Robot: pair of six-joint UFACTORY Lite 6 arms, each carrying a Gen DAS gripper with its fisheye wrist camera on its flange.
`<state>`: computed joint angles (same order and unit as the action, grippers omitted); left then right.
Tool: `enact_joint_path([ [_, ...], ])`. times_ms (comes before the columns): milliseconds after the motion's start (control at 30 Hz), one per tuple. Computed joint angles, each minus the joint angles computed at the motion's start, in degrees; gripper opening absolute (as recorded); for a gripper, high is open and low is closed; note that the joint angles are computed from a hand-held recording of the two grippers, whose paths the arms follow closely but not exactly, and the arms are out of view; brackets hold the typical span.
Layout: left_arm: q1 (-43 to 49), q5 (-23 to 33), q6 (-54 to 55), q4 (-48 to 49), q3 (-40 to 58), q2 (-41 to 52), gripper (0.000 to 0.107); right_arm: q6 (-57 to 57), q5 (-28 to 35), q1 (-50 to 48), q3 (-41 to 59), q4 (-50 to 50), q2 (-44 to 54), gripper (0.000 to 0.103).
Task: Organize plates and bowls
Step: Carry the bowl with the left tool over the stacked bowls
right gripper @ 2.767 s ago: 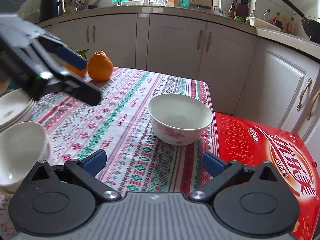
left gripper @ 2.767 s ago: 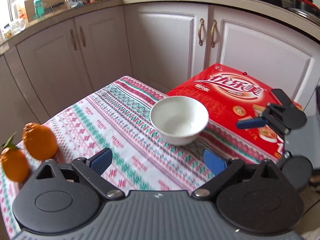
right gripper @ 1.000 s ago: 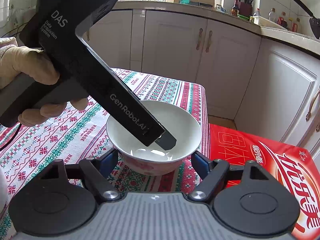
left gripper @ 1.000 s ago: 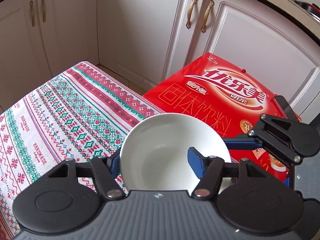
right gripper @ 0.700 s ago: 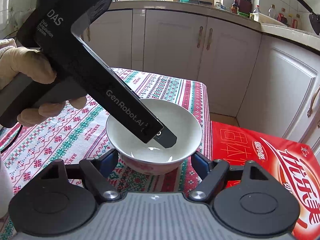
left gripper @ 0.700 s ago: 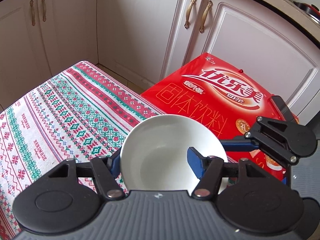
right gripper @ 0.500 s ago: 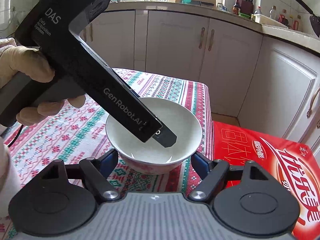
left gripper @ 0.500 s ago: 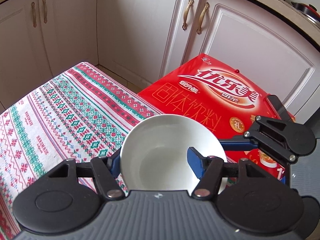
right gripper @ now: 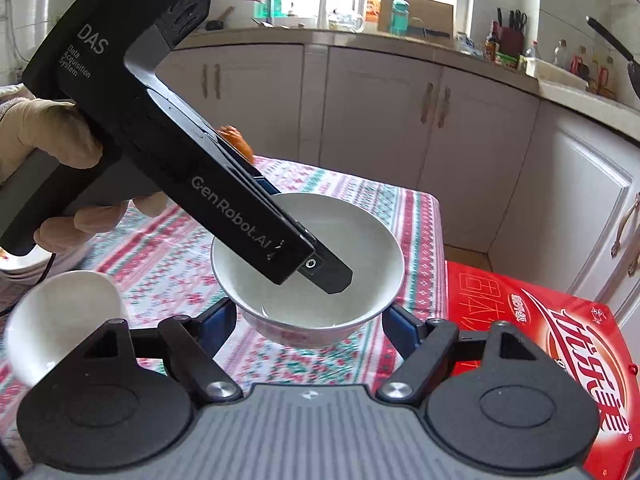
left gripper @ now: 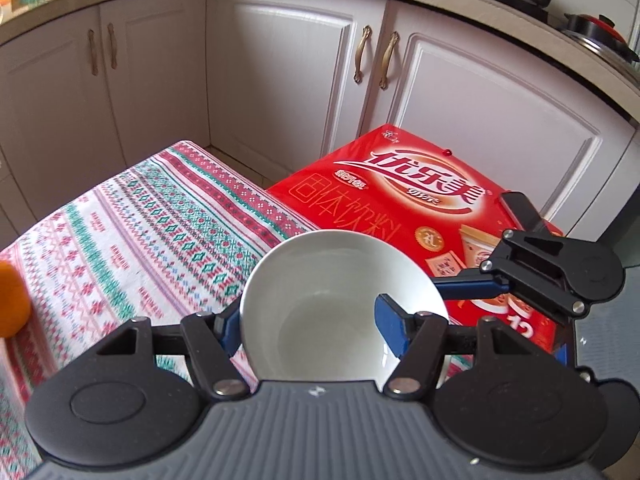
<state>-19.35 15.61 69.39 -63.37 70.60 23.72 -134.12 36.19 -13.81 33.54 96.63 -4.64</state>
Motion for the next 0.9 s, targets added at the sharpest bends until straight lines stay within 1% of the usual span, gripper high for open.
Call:
enact_joint_path([
  [167, -1.2, -2.3, 4.0, -5.5, -10.7, -10.4, 0.065, 7.0, 3.0, -2.0, -5.3, -7.9, -9.8, 0.084],
  [367, -2.0, -4.7, 6.6, -10.4, -21.2, -21.2, 0.065, 14.8, 6.0, -2.9, -10.8, -15.4, -21.3, 0.083],
  [433, -2.1, -5.3, 6.3, -10.6, -24.6, -25.1, 0.066, 17.2, 7.1, -3.0, -12.4, -17.6, -24.8, 0.084],
  [533, -2.3, -6.4, 1.8, -6.8, -28.9, -30.7, 0.066, 20.9, 9.0, -3.1, -13.9, -20.7, -29.9, 0.083],
  [633, -1.9, -6.7, -4.8, -1.0, -32.7, -35.9, 0.066, 23.8, 10.6, -2.7, -14.9, -23.0, -34.0, 0.083],
  [833, -1.7, -7.2, -25.2, 18.2, -39.5, -45.3, 0.066, 29.5, 10.8, 1.5, -17.8, -26.2, -41.3, 0.084],
  [900, -0.9, -6.8, -26.5, 19.5, -41.4, -47.7, 0.067, 31.2, 10.3, 3.4, -18.7, -26.8, -42.9, 0.084],
])
